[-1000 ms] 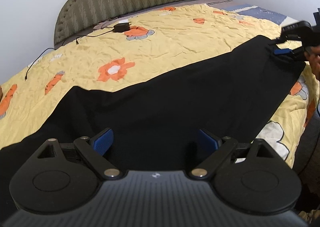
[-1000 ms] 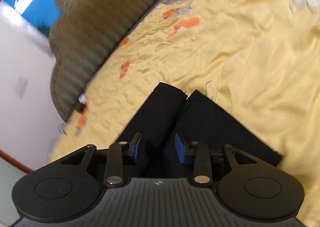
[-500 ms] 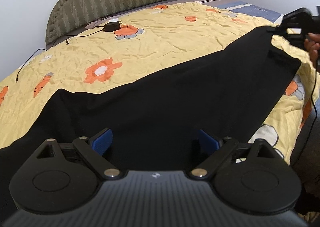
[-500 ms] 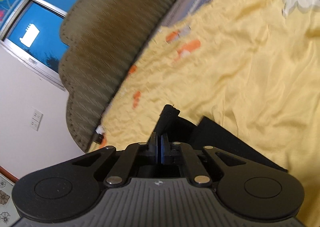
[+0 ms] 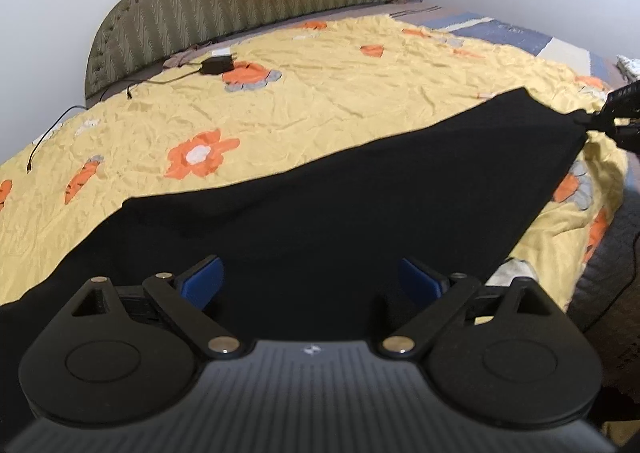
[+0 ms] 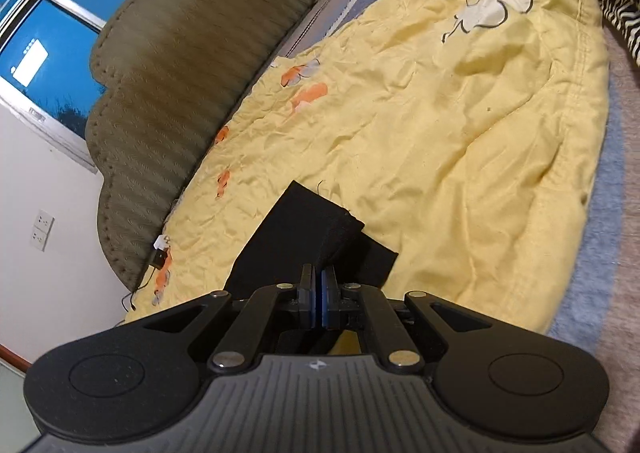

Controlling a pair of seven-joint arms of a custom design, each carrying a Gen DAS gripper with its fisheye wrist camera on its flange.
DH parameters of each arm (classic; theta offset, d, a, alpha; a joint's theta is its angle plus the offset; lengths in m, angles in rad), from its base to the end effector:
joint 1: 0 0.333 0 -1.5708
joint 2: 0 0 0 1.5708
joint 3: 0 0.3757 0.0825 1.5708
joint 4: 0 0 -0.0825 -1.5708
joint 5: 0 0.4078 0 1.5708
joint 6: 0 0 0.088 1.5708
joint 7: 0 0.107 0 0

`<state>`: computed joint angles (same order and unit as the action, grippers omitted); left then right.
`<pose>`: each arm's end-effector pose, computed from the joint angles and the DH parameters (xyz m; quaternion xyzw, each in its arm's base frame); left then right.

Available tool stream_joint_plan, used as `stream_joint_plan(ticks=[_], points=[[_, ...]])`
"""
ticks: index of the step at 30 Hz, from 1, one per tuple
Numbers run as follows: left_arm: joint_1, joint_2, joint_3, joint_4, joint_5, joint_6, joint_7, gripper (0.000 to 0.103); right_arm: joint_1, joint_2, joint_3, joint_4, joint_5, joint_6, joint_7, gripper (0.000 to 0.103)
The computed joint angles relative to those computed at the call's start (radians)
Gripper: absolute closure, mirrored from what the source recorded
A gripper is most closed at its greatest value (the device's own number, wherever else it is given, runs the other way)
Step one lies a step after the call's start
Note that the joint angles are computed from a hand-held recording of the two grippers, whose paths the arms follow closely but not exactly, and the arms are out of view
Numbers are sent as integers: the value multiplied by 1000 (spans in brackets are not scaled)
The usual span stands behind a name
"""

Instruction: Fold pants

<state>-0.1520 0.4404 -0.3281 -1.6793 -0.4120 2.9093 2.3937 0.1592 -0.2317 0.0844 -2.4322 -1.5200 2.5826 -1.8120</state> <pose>0.7023 -0.2884 0.4890 -0.3201 0.8511 -0.3622 0.2051 0.4650 0.1354 0.4632 -0.0665 0.8667 -0.2431 0.4305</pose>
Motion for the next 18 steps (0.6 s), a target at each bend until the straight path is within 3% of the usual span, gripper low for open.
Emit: stream_joint_plan(ticks=[2,6,9,11,13,15,16,18], points=[[30,-4,-36,-4,-28,-6,41,6,4,1,3,-1,32,-12,-34,100],[33,-14,-37,-13,-49,-5,65,6,-9,30,-18,-9,73,47,-59,100],[53,-26,-43,-19,-83,-17,78,6,-1,15,-2,-5,148,8,-129,94],[53,-36,-29,-25,-91,-7,77,6,20,-2,31,5,279,-110,-227,91],[48,-42,-10,-26,-90,12,63,6,55,11,90,58,383,-323,-348,87],[35,-41,15,-18,-79,29,24,6,86,60,137,126,358,-447,-478,87],[30,-39,26,-9,-74,29,-2,6,117,88,125,160,314,-431,-579,87],[17,-28,49,21,-51,6,-59,6,144,156,93,234,256,-281,-802,87]])
